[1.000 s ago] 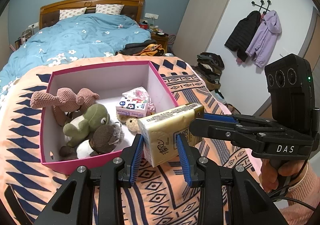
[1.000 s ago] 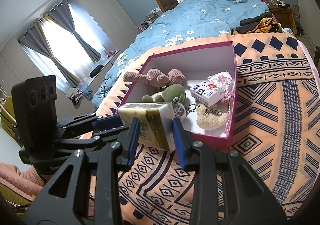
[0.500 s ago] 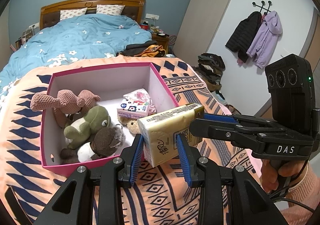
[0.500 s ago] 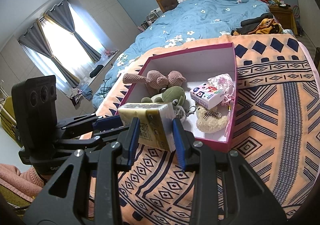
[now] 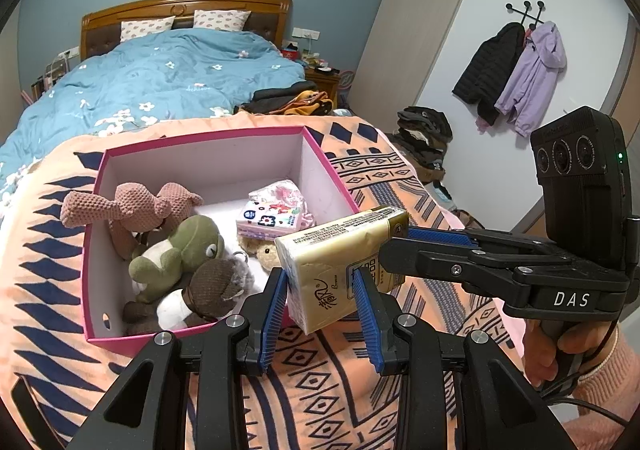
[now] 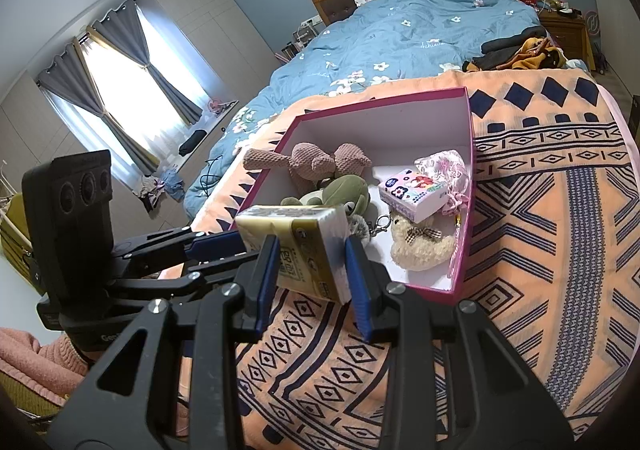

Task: Organize objects
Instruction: 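Carry the beige tissue pack over the rim of the magenta box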

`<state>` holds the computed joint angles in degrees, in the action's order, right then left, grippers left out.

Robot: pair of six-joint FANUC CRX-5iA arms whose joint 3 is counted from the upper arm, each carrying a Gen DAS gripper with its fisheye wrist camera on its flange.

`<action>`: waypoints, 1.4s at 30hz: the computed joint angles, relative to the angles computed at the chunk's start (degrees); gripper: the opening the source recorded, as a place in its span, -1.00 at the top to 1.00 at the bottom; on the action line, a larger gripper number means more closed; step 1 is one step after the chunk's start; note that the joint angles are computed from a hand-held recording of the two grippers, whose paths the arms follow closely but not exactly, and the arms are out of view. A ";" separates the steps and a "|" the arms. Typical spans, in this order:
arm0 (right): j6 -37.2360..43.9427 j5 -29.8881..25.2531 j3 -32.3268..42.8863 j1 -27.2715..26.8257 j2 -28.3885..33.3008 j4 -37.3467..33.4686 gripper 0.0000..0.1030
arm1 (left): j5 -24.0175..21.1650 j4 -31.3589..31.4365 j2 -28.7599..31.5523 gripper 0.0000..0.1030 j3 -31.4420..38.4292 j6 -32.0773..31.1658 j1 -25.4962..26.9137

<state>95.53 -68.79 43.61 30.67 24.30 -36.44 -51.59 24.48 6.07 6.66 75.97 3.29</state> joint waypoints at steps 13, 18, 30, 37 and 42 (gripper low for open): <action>-0.09 -0.19 0.69 -0.01 0.47 0.02 0.29 | -0.08 -0.56 0.92 0.32 0.88 0.50 0.13; -0.35 -0.36 1.23 0.04 0.80 0.03 0.29 | 0.10 -0.77 1.03 0.32 0.93 0.49 0.10; -0.71 -0.77 2.85 0.02 1.82 0.12 0.29 | 0.14 -1.77 1.41 0.32 2.00 1.18 -0.16; -0.86 -0.91 3.32 0.03 2.15 0.19 0.29 | 0.33 -2.24 1.51 0.32 2.37 1.52 -0.30; -1.24 -1.19 4.34 0.10 2.92 0.47 0.29 | 0.16 -2.24 1.56 0.32 2.48 1.62 -0.28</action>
